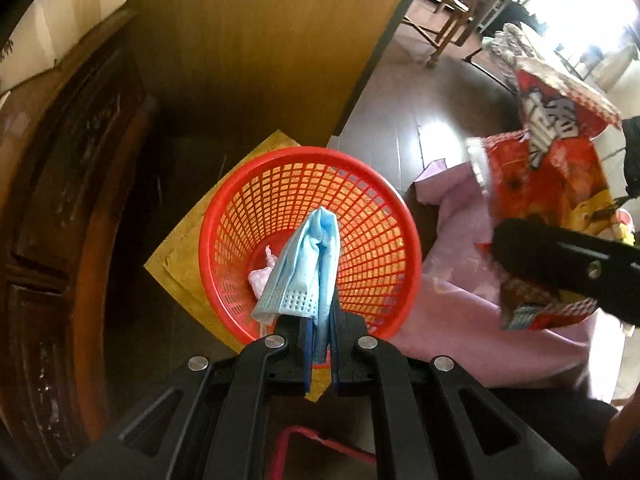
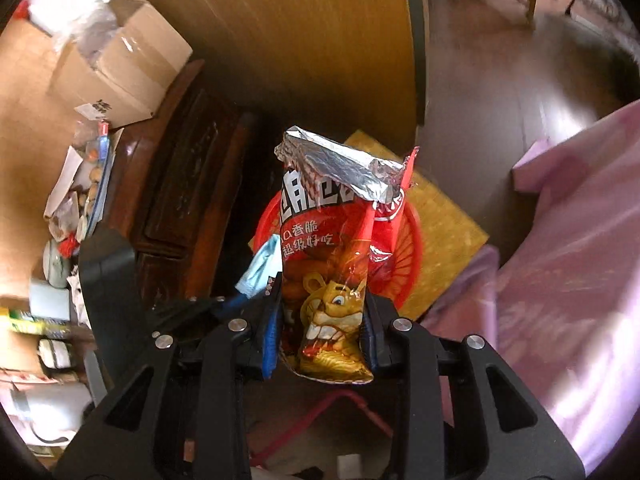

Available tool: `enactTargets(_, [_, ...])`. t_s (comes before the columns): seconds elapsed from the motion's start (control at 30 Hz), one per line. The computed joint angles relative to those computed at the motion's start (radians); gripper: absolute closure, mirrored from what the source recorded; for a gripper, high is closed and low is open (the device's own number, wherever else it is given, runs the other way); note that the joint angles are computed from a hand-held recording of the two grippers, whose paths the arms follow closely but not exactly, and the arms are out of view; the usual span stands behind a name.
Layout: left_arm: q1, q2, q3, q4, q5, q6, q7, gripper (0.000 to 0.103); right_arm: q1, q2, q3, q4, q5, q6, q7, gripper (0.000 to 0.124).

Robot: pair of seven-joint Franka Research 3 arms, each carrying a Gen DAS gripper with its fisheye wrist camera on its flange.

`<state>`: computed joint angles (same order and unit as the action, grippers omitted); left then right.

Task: Collect trash
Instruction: 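Withdraw both open tools from the wastebasket toward the table, then reach the left tool to the green tissue pack while the right tool approaches the white paper cup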

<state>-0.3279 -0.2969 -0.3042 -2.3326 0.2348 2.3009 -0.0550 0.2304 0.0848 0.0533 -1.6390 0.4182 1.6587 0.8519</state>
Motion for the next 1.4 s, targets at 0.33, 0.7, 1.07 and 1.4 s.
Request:
enactTargets(0.33, [0.022,0.035,-0.010,0.014,0.024,-0.042,-0.115,0.055,0.005,0.016,0.005,-0.018,0.045,0.043,0.019,0.053])
enactTargets(0.7, [0.004,0.048,-0.009,0.081,0.041,-0.116,-0.103,0.051,-0.024,-0.026,-0.015,-0.045,0.071,0.151,0.029,0.053])
enactTargets(1.07, [-0.018,0.201,-0.039,0.394,0.239,-0.246,-0.058,0.038,-0.129,-0.016,-0.083,0.059,0.085,0.215,-0.037,0.053])
enactTargets(1.4, [-0.150,0.524,-0.002,0.858,0.375,-0.340,0.097,0.024,-0.318,0.114,-0.136,0.258,0.168,0.158,-0.057,0.045])
